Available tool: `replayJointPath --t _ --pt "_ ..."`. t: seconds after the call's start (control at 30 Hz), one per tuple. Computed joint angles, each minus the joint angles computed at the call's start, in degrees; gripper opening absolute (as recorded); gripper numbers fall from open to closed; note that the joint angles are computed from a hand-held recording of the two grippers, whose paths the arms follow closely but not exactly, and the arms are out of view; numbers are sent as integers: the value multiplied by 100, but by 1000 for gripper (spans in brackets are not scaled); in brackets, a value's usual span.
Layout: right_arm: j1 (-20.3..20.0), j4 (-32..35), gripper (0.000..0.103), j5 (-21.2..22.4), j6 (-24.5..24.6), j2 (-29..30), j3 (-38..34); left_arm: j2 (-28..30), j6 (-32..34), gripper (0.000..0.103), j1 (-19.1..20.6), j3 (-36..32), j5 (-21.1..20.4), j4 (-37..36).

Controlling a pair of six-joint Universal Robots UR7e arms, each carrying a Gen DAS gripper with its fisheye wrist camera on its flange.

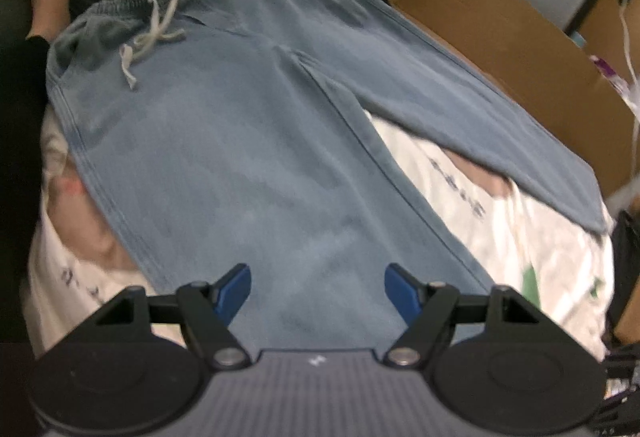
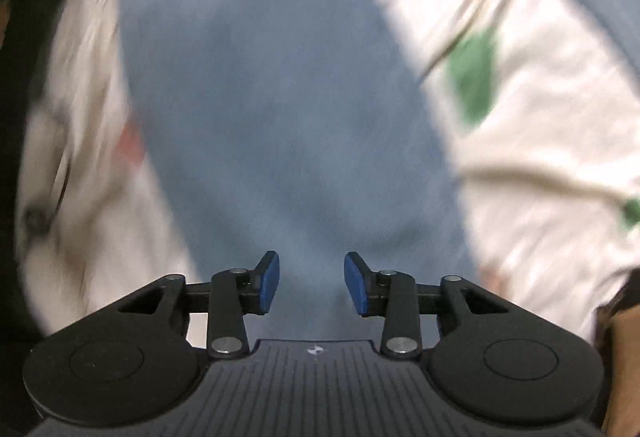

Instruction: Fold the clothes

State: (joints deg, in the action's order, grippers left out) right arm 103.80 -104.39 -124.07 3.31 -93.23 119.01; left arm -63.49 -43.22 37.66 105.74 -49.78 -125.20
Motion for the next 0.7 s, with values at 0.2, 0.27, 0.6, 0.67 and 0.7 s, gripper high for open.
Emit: replayJointPath --t 0.2,0.27,0.6,0.67,0.7 --pt "-198 -1313 47 -437 -279 115 490 622 216 76 405 -619 402 19" --pt "-318 -1415 47 -498 -200 129 635 866 397 76 549 -821 602 -65" --pt "-410 -1120 48 -557 244 45 560 1748 1988 87 1209 -1452 984 -970" --pt "-341 -1217 48 -518 133 81 431 1757 2648 89 1221 -1286 975 -1559" --pt "-308 -1267 48 -499 77 101 366 1765 2979 85 1229 -1211 958 -1851"
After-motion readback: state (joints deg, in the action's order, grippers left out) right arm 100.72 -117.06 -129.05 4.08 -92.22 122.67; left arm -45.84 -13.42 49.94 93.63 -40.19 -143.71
